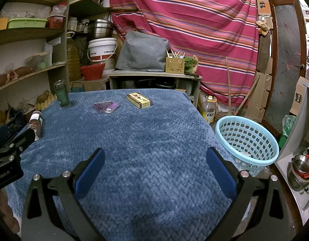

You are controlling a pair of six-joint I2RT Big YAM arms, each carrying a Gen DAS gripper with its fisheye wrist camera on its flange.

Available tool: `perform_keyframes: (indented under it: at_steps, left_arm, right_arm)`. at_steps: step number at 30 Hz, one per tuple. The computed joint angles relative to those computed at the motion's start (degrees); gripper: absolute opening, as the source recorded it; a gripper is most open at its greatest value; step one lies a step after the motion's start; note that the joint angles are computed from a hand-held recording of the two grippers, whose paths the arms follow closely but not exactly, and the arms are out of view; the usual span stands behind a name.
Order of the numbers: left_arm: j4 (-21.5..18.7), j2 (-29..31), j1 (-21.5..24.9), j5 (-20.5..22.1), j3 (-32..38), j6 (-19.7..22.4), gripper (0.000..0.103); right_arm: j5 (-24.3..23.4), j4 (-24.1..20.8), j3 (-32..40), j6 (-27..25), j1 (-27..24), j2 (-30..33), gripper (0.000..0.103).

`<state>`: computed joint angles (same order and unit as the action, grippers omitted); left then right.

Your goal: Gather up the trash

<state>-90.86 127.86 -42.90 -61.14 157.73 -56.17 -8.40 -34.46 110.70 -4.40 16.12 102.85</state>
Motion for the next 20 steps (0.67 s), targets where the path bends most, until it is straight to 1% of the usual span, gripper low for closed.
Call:
perform_keyframes:
  at_steps: [2,3,4,5,7,9,10,11,12,14,15,16,18,19,20]
  left_arm:
    - [0.0,0.1,0.0,0.1,0.1,0.0,0.098]
    - [-1.1,1.2,0.0,0.1,2.3,0.0,0.098]
    - [-1.4,1.4,0.0,0.0,2.8,-0.1,0.098]
    - [-0.5,0.4,0.0,0.1,0.8,-0.1,0.098]
    - [-1.2,1.2,0.0,0.0,2.4,-0.1,0.098]
    - [0.5,-0.7,0.0,0.0,-1.3,-0.3,0.098]
    - [0.0,-0.1,0.0,0.0,-0.3,-0.2,0.098]
    - [0.6,-0.8,0.0,0.1,-1.7,-0.2,0.098]
    - [0.0,-0.1,0.0,0.0,-0.3,-0.1,0.098]
    - [0.5,-0.8,0.0,-0.1,-1.6,-0.2,0.098]
    - [1.0,-1.7,0.1,-0.1,-3.4,-0.5,0.098]
    - [0.8,-1.6,0.0,-0.1,-3.3,-0.6,0.098]
    - [2.3,-3.6,0.0,-0.1,-7.2,-1.2,0.098]
    - [2.5,-3.0,0.1,-0.1,-6.1,-0.5,0.098]
    - [3.0,-4.0,0.1,-0.2,-7.9,-0.9,0.098]
  right_arm:
    - [0.0,-0.1,0.0,0.0,0.0,0.0,0.098]
    - [0.0,-0.1,0.0,0.0,0.0,0.0,0.098]
    - [0.0,-0.1,0.0,0.0,0.0,0.0,0.098]
    - [0.0,-0.1,0.0,0.0,0.0,0.0,0.098]
    - [0.0,-0.1,0.0,-0.1,0.0,0.0,0.098]
    - [0.0,0.0,-0.2,-0.2,0.0,-0.2,0.098]
    - [0.0,0.1,-0.2,-0.2,0.0,-0.2,0.098]
    - [-0.3,0.2,-0.4,-0.4,-0.1,-0.3,0.098]
    - [-0.4,0.4,-0.6,-0.5,-0.2,-0.4,0.098]
    - [-0.6,0.3,-0.6,-0.6,-0.4,-0.4,0.098]
    - [-0.4,0.4,-0.6,-0.5,-0.3,-0.4,0.098]
    - [-0.5,0.2,-0.4,-0.6,-0.4,-0.3,0.098]
    - [-0.7,0.3,-0.5,-0.6,-0.4,-0.3,0.098]
    - [-0.5,0.2,-0.4,-0.6,-0.5,-0.2,0.098]
    - [-0.5,0.1,-0.2,-0.8,-0.7,-0.1,0.098]
